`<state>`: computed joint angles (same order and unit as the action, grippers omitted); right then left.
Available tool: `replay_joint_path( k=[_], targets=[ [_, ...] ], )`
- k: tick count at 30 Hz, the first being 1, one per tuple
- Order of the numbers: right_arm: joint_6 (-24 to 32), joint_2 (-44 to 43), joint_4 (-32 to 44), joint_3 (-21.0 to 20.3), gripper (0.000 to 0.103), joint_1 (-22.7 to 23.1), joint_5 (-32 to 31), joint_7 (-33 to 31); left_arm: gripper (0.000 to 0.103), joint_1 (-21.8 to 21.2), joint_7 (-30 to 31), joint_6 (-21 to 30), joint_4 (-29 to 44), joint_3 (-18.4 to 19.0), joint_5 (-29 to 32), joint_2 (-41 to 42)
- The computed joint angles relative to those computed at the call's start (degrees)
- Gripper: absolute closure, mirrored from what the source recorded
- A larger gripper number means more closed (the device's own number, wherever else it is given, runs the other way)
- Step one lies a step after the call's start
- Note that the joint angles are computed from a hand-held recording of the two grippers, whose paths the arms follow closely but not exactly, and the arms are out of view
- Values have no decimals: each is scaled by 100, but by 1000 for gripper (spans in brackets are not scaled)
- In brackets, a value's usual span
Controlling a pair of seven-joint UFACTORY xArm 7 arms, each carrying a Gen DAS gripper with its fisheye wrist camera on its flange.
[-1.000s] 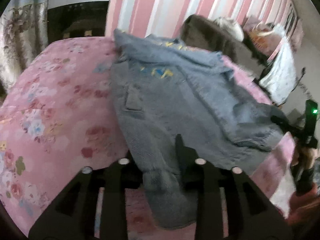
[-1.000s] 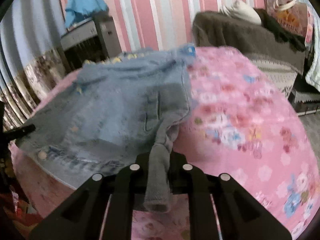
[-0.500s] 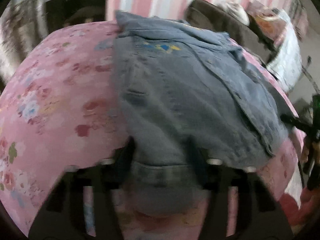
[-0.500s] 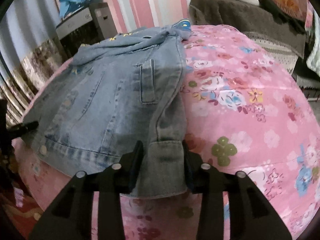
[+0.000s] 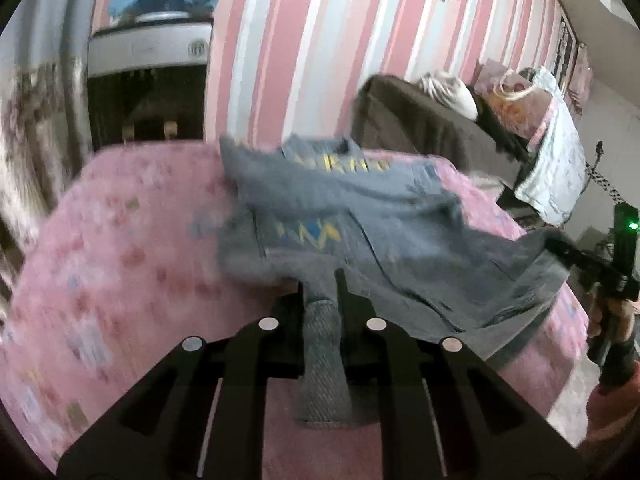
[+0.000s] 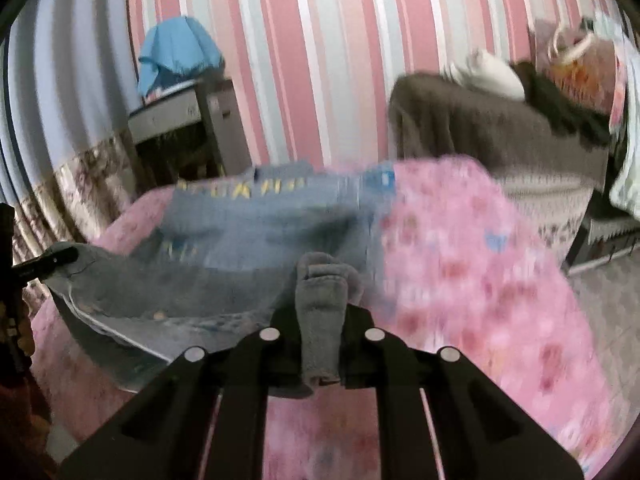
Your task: Fold large clothes
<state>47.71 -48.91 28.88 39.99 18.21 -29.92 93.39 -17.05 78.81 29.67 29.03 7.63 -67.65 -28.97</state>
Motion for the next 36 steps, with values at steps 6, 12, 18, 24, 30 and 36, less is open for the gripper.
replay_joint_path(
  k=[6, 12, 18, 24, 30, 36],
  targets=[
    [-518, 722, 644, -303, 94, -1051, -891, -539, 93, -152, -116, -438, 1148, -364, -265, 1076],
    [-642, 1916, 1537, -586, 94, -1906, -1893, -760, 94, -15, -435, -957, 2628, -933, -64, 2533],
    [-321, 3247, 2515, -1079, 94, -2211, -2552, -1068, 94, 127, -1752, -1340, 4438, -1308, 1292, 4164],
    [-587, 4577, 3072, -1928, 94, -2126, -2049, -1647, 93, -316, -3765, -739, 6679, -748, 3466, 6144],
    [-1227, 4855, 2782, -2469, 92, -1842, -1965, -1463, 85, -117, -4231, -401, 7339, -983, 4153, 6948],
    [-2410, 4076, 2212, -2995, 48, -1634, -2201, -941, 29, 388, -4293, -271, 7250, -1591, 4355, 6717]
  ],
)
